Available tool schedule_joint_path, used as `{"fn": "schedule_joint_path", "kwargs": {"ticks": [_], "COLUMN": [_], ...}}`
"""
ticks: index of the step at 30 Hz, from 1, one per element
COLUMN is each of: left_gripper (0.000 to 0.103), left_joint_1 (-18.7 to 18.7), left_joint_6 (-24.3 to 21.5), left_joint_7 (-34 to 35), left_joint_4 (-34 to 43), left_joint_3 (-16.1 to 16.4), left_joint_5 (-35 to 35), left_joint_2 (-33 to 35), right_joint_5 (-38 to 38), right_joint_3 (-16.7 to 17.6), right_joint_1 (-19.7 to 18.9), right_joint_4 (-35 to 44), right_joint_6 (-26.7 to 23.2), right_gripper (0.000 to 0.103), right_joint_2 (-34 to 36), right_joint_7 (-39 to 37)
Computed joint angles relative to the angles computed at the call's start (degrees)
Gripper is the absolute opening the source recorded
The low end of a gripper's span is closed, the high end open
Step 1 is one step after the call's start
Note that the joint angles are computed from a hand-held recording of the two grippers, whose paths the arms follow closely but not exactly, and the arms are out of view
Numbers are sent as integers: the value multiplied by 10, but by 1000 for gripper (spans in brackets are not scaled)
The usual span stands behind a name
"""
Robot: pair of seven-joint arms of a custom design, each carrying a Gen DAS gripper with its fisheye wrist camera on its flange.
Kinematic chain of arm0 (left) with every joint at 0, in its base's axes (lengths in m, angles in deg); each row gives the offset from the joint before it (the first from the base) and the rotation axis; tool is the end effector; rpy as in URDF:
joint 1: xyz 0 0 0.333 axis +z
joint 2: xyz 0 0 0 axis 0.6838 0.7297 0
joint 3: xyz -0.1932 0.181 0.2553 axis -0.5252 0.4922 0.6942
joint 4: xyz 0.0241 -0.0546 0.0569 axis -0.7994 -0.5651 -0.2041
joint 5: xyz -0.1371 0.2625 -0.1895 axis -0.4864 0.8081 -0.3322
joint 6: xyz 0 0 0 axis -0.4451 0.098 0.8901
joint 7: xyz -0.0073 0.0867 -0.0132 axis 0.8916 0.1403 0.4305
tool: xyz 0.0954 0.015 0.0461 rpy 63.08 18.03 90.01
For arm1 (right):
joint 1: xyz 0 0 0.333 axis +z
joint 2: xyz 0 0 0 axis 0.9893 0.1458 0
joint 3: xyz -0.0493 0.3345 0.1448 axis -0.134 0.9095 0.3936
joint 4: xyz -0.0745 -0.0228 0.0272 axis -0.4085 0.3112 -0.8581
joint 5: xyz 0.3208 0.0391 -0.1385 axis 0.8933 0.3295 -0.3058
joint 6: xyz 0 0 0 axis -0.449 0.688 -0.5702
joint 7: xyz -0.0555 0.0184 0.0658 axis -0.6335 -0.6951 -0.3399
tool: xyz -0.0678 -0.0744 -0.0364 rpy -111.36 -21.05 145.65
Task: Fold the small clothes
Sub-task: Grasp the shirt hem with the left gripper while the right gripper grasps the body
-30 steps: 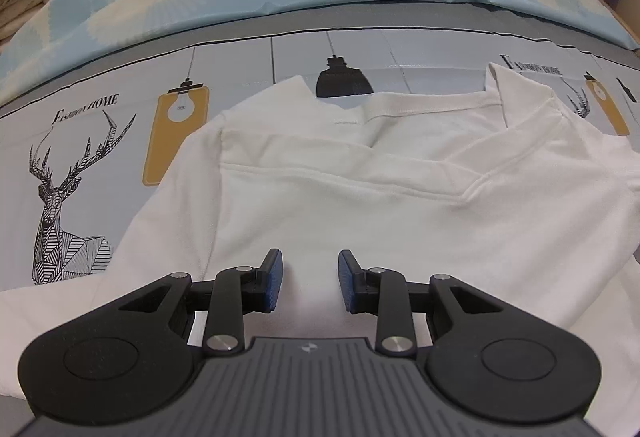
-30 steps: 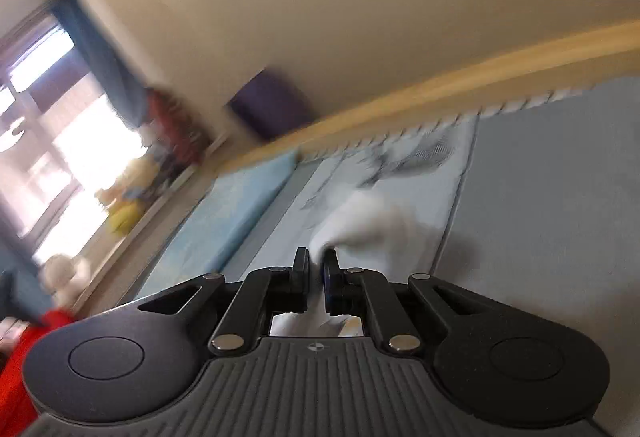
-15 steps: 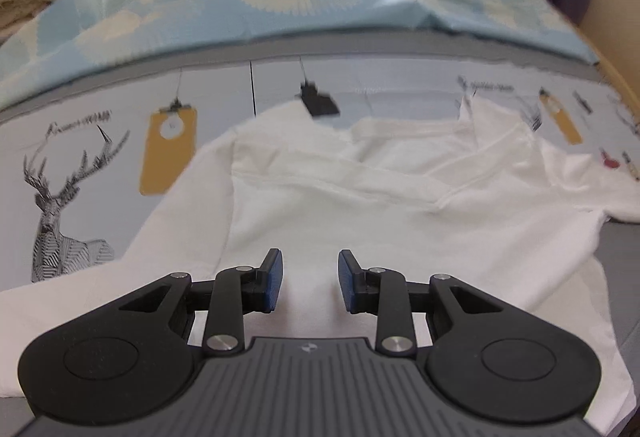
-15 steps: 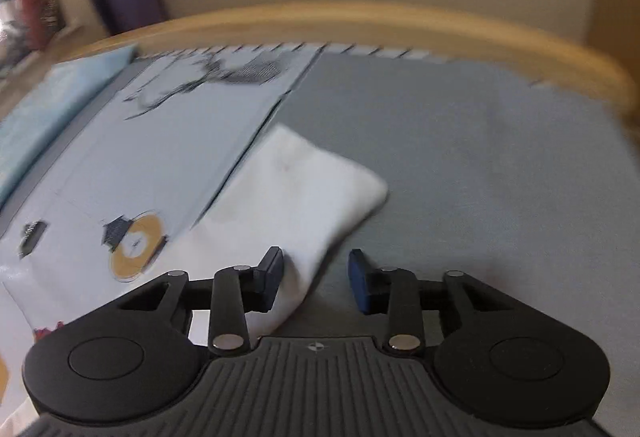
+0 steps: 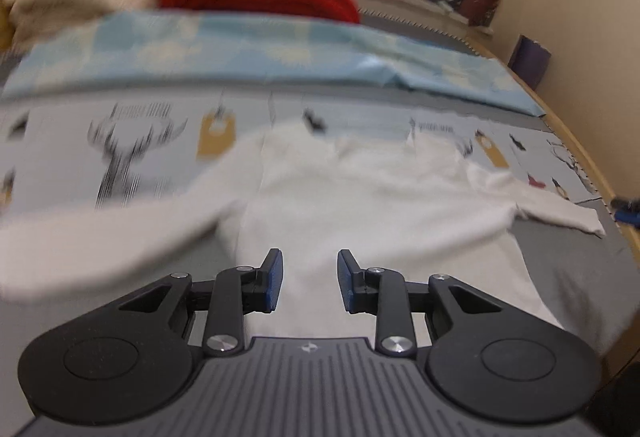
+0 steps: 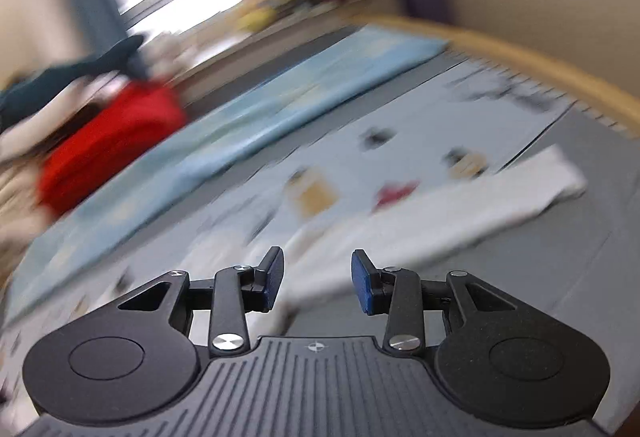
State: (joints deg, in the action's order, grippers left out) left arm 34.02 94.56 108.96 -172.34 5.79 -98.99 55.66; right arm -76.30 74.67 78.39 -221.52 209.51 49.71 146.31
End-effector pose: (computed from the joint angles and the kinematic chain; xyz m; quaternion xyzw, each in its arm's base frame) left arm 0.5896 -0.1913 0.5750 -0.5681 0.7422 -0.3304 0.1310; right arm 0.4392 0.0647 0.5917 -0.3650 0.8195 -0.2783 0.3431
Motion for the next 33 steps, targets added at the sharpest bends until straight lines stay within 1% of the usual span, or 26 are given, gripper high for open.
{"fn": "schedule_joint_path", "kwargs": {"ticks": [1,3,4,5,6,8,9,10,13,15,17,18,19,20,21,22,23,25,26,27,28,29,30,31,32,33], "left_gripper": [31,31,31,30,29,29,32,33,33,33,33,32,21,12,4,4,4,4,4,4,4,4,4,4,4,4], "left_joint_1": [6,17,22,24,27,29,29,30,32,31,28,26,24,22,23,25,29,34,26,35,47,40,41,40,38,38], "left_joint_6": [-1,-6,-29,-80,-113,-122,-128,-140,-178,-178,-181,-185,-190,-187,-172,-150,-114,-72,-72,-72,-77,-100,-129,-145,-148,-152], "left_joint_7": [2,6,5,-25,-35,-19,-10,-2,-5,-4,-10,-13,-13,-6,9,30,65,147,166,164,134,82,57,51,55,68], "left_joint_4": [-31,-91,-111,-110,-113,-126,-131,-132,-130,-136,-138,-138,-138,-139,-145,-152,-166,-183,-187,-193,-199,-195,-189,-186,-186,-186], "left_joint_3": [-1,-2,0,7,9,9,9,10,13,12,12,11,10,9,7,6,5,7,21,15,5,15,15,16,15,16], "left_joint_5": [-17,-63,-85,-76,-79,-87,-86,-87,-75,-71,-61,-49,-38,-34,-43,-69,-121,-245,-272,-259,-206,-135,-97,-75,-69,-82], "left_joint_2": [-17,-44,-52,-50,-51,-57,-58,-58,-52,-53,-50,-47,-46,-45,-51,-59,-74,-102,-113,-119,-119,-113,-103,-97,-95,-96], "right_joint_5": [34,65,76,99,132,239,274,291,292,330,356,355,361,371,390,405,411,391,390,394,396,399,406,419,435,420], "right_joint_3": [-7,-1,4,4,-3,-36,-46,-47,-33,-41,-41,-38,-39,-41,-45,-51,-51,-26,-23,-27,-27,-27,-37,-55,-66,-60], "right_joint_1": [29,53,59,69,86,141,153,155,146,156,160,161,166,169,175,175,170,130,121,124,125,130,148,175,195,196], "right_joint_4": [-19,-48,-64,-79,-93,-96,-99,-100,-83,-83,-90,-93,-91,-95,-101,-115,-136,-179,-202,-217,-225,-223,-207,-191,-177,-164], "right_joint_6": [0,0,-1,-8,-16,-52,-48,-47,-87,-101,-97,-95,-93,-84,-73,-49,-10,94,146,169,160,119,46,-6,-43,-72], "right_gripper": [40,40,40,40,40,40,40,40,41,41,41,39,19,4,5,5,5,4,4,4,4,4,4,4,4,4], "right_joint_2": [-13,-25,-28,-28,-24,-5,5,13,37,48,49,48,48,48,43,32,12,-35,-54,-76,-93,-100,-95,-83,-66,-52], "right_joint_7": [-32,-57,-60,-65,-78,-140,-165,-179,-213,-248,-269,-277,-299,-314,-329,-338,-332,-279,-268,-261,-257,-257,-265,-287,-324,-338]}}
